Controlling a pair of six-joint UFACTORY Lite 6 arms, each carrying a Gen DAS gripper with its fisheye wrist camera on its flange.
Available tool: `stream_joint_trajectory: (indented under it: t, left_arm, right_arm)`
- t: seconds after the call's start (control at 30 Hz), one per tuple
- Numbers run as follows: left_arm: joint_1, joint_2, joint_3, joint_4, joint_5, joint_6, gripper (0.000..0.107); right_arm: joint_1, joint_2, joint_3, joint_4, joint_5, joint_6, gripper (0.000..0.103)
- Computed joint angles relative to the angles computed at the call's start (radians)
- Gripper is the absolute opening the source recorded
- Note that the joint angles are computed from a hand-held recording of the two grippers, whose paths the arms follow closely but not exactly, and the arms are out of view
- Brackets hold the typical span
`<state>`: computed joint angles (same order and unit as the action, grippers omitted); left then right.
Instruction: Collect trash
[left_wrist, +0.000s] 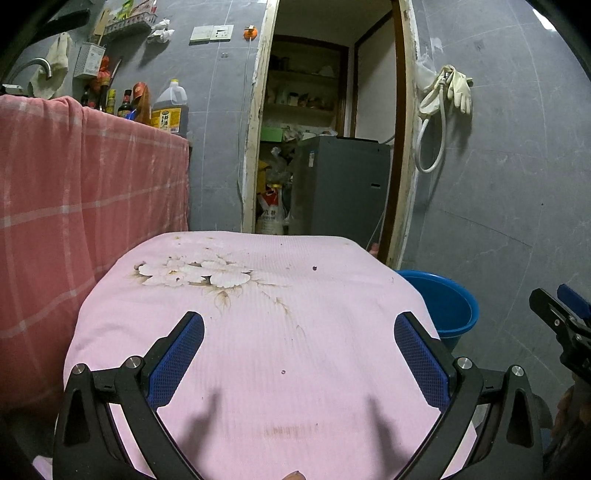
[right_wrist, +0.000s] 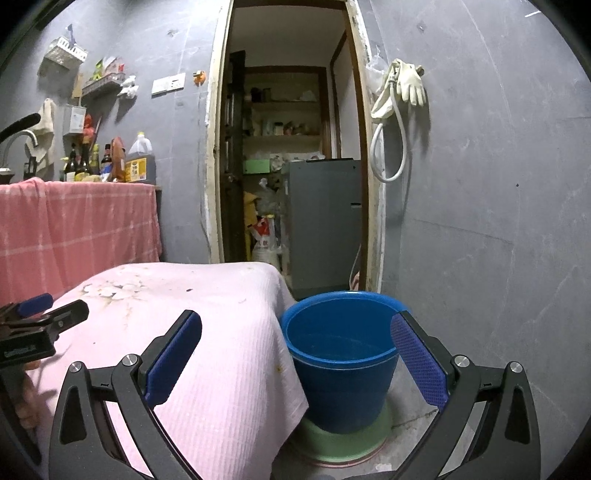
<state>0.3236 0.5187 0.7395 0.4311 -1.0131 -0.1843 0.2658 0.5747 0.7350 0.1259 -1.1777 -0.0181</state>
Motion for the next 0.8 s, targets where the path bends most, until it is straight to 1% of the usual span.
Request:
stream_joint_trajectory:
  t: [0.8]
  left_arm:
    - [0.008,0.006,0.002,0.005,-0.001,-0.006,0.101]
  right_arm:
    - [-0.008,0.005,0.002,-0.005,0.002,0.006,0.103]
